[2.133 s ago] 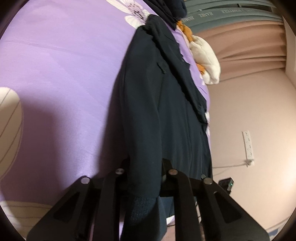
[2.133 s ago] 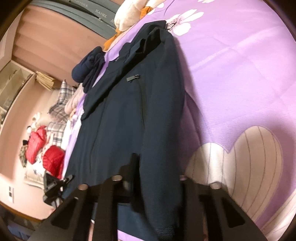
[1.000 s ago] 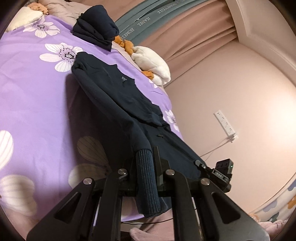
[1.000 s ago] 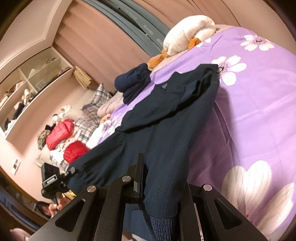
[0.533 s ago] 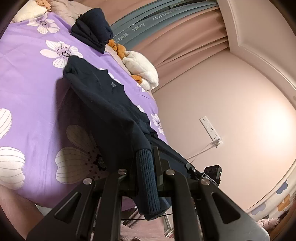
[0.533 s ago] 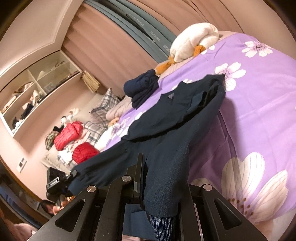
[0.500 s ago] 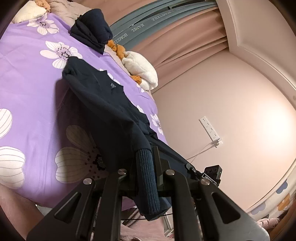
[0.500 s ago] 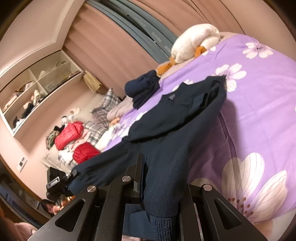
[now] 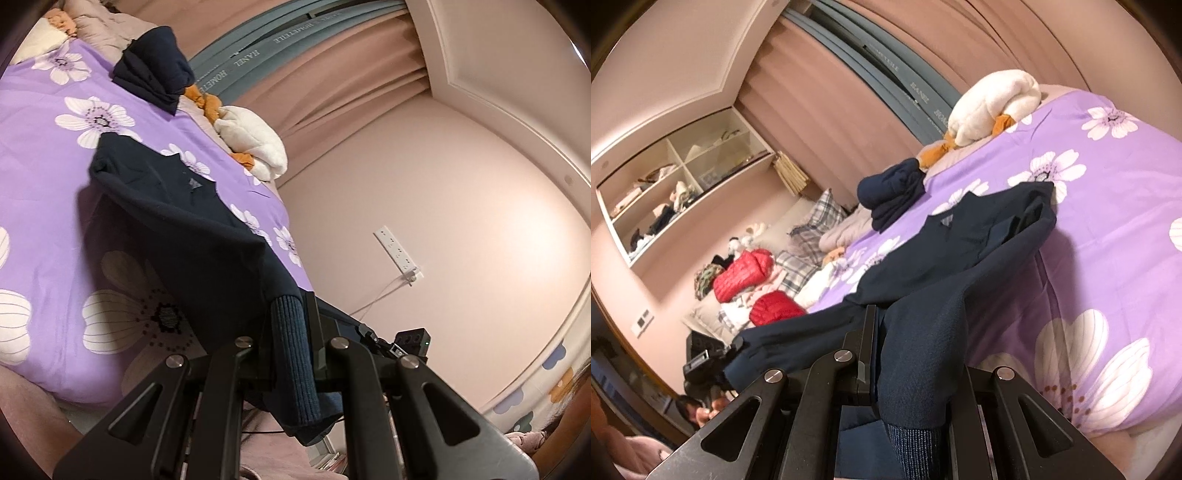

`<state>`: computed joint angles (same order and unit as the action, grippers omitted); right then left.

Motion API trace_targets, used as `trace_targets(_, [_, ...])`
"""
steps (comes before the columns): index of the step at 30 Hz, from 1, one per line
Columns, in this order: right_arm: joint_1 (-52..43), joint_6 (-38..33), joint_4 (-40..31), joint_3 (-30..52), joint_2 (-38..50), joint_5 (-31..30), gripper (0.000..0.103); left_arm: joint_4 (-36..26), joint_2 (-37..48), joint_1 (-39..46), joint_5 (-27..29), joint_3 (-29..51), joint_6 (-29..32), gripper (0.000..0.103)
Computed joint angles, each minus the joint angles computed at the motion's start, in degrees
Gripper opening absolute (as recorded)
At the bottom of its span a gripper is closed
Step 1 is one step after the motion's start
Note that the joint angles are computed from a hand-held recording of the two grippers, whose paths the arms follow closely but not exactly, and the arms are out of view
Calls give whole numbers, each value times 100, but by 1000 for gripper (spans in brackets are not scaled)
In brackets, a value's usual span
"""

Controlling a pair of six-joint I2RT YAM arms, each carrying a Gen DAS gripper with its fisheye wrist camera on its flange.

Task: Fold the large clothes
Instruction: 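Carry the held hem over the jacket body toward the collar with both tools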

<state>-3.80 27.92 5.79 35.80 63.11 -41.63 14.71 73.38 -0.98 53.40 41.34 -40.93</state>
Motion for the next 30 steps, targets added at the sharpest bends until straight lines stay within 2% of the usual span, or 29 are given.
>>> trace_targets(10, [-312, 273, 313, -313, -491, -324, 12, -241, -718, -143, 116, -85, 109, 9])
trace_targets(16, [-321, 121, 162, -176, -710, -333, 12, -305, -986, -86, 182, -57, 162, 10])
trace_targets(22, [-294, 160, 345, -55, -456, -259, 12, 181, -610, 129, 293, -105, -155, 10])
trace_targets(26, [-277, 211, 391, 0, -216, -217, 12, -45, -459, 161, 212, 51, 1, 10])
trace_targets(30, [-334, 393, 566, 84, -5, -240, 12, -8, -241, 161, 99, 251, -5, 10])
